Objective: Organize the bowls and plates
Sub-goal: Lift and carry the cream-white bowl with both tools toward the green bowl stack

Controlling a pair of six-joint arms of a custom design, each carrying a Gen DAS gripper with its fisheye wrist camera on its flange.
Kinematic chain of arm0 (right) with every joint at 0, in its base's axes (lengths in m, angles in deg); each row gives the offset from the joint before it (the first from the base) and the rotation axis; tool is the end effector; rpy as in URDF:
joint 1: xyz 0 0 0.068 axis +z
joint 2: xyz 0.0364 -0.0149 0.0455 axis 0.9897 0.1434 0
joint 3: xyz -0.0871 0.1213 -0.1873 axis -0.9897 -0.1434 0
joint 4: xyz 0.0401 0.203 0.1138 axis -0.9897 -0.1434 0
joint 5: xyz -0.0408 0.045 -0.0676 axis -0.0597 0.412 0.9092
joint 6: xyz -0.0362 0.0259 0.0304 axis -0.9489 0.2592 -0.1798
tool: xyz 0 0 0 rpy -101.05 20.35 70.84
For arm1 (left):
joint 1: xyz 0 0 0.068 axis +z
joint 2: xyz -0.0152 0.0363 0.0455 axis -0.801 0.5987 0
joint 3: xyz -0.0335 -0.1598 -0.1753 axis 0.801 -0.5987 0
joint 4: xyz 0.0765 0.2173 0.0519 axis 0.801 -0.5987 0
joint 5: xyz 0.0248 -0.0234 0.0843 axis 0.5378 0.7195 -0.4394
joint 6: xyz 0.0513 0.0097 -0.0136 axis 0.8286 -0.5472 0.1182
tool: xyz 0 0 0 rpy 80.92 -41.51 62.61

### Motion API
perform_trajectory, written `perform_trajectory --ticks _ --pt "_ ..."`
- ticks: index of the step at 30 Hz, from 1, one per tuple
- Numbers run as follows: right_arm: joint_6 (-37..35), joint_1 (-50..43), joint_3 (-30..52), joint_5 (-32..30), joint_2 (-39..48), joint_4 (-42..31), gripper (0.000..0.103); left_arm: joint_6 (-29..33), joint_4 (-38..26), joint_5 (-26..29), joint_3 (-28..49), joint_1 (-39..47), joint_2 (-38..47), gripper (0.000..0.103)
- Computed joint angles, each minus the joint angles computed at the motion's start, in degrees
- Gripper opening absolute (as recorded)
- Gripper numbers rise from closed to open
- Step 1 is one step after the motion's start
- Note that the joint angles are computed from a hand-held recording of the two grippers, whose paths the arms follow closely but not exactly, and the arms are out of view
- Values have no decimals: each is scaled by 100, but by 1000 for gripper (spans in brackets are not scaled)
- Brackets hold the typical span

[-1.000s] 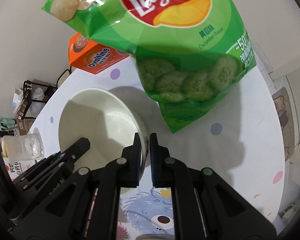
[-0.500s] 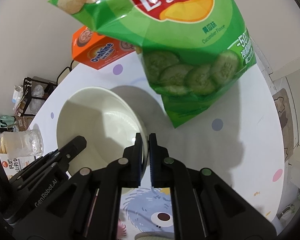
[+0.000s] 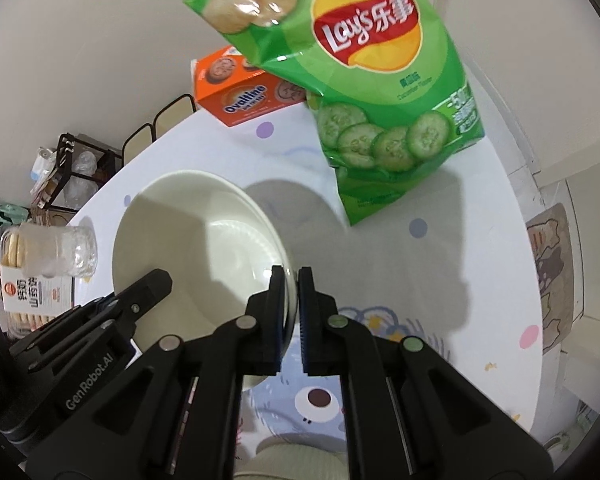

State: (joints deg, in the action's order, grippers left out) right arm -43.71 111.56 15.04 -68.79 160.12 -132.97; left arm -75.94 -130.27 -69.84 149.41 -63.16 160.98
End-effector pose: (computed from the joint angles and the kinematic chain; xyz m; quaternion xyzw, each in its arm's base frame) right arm 0.2913 0.1699 0.2482 0.1215 0.9814 0.1170 0.0918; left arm 0.3448 -0.0683 0.2279 0.0299 0.9880 -0.1240 0.0866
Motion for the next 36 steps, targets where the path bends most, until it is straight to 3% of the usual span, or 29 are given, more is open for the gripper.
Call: perform_trajectory --ticks 16,36 --pt "147 813 -380 191 -1076 -495 7 -492 -414 -360 -1418 -92 -2175 5" --pt "884 2137 -865 579 -2339 -1084 8 -1394 -1317 -1038 -2165 -934 -4077 5"
